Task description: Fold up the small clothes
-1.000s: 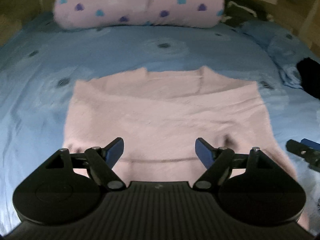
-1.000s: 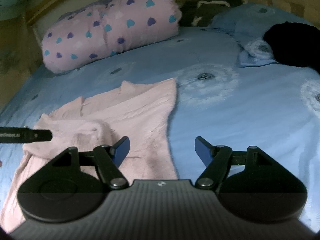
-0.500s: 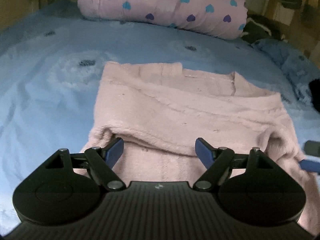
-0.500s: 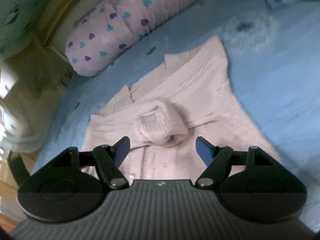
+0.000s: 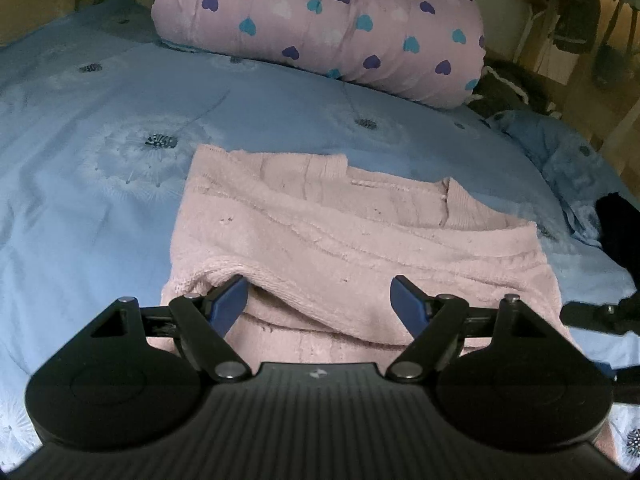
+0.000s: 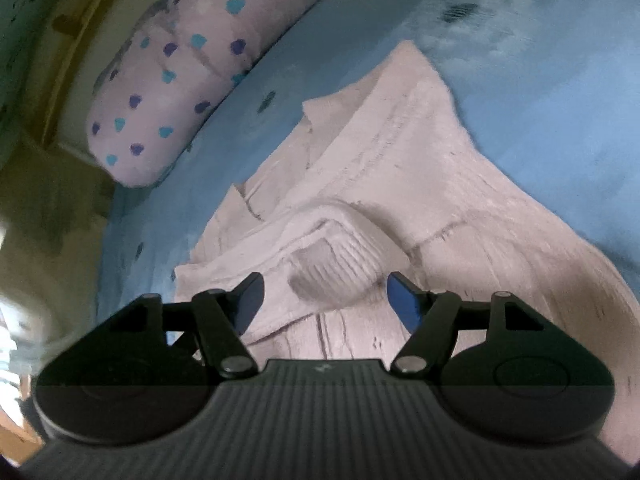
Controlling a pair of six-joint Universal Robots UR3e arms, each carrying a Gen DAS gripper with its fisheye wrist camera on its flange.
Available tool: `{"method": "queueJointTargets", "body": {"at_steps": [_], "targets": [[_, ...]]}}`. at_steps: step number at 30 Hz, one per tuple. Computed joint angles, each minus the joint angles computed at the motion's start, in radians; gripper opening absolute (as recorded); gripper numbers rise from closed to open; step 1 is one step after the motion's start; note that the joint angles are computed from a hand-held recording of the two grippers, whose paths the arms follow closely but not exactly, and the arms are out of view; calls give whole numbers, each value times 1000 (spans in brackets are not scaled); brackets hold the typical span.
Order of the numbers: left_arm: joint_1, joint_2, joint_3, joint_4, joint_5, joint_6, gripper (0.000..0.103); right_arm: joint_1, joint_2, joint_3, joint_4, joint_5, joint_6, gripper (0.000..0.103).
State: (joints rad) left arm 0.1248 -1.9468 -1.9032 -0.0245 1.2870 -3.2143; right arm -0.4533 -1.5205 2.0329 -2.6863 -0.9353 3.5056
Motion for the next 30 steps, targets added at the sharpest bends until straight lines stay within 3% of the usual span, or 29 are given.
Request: {"method": "queueJointTargets", "body": {"at_steps": [3,5,10,12,14,17,20,22,25,27,30], "targets": [[-11,-14,0,25,19,5,82,-3,-26,40,-16,-9,42,69],[-16,-18,0,32,35,11,82,13,1,30,-62,-33,57,56],[4,18,-22,39,-9,1,82,42,105,-67,-65,-35,79,52],[13,33,-39,56,-23,1,82,47,143,-100,-53,-26,87,40],[19,39,-49,71,-30,4,82,54,187,-136,-83,-31,74,20],[27,33,-41,65,-25,-8,82,16,235,-181,-90,53,-10,14],[31,18,-23,43,-11,-22,82,-51,268,-256,4,183,-162,14],[31,6,-7,20,-2,-20,82,-61,281,-333,87,133,-304,14],[16,-11,11,8,20,-9,82,-4,320,-424,92,-121,-478,16],[3,-23,18,10,41,1,82,7,333,-427,74,-202,-503,16],[-8,-34,26,9,61,6,82,-66,259,-292,-2,-86,-507,17]]}}
